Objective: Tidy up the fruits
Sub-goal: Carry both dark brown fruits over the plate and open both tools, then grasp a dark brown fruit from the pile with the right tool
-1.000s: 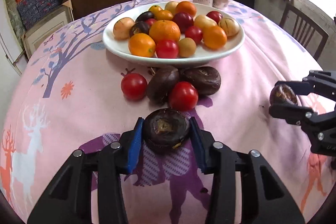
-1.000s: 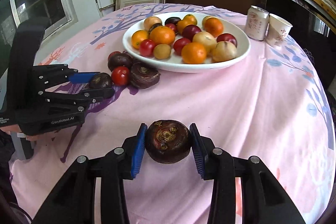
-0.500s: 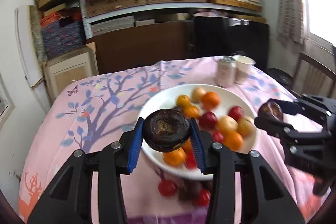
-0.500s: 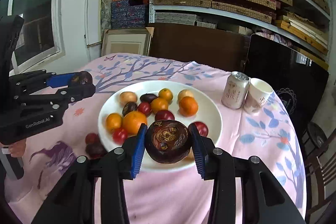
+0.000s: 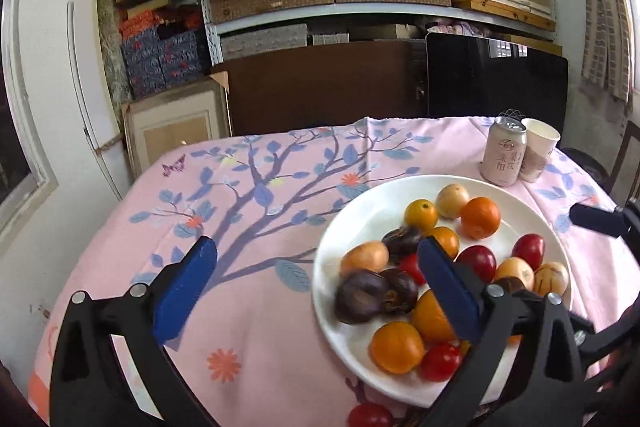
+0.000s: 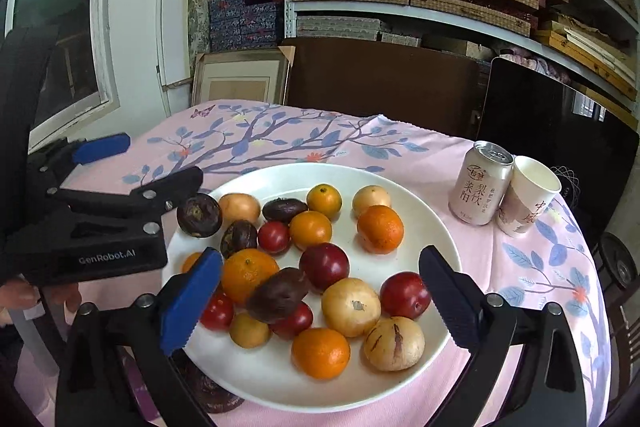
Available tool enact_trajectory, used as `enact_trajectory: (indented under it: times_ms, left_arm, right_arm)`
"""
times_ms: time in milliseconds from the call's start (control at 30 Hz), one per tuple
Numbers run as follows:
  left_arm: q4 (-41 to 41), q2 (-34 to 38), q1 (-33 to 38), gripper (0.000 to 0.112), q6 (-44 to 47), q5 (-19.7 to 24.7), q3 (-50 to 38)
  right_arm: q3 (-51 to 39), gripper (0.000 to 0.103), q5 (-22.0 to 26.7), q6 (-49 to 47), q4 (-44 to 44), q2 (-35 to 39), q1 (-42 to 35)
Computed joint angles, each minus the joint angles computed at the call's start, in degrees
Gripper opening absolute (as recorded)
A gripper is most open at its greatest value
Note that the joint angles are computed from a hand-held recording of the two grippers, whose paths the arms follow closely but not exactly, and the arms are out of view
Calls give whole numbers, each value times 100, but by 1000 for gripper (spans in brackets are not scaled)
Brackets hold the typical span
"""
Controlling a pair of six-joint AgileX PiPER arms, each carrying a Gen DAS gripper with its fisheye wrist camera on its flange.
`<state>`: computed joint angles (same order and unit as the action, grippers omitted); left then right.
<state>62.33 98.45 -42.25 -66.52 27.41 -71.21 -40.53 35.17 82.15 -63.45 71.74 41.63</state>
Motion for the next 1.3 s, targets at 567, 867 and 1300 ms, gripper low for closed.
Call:
enact_trajectory:
  times_ms: [567,867,1300]
  left_arm:
    - [-646,-1646,68,99,812,-269,2596]
    - [-39,-1734,-347,99,576,-220,2943]
    - [754,-1253,-418,99,46,219,2548]
  right_arm:
    - [513,99,370,37,1496,468,1429]
    - [487,96,-820,72,1618,608,659]
    - [-96,48,496,976,1286,1147,1589]
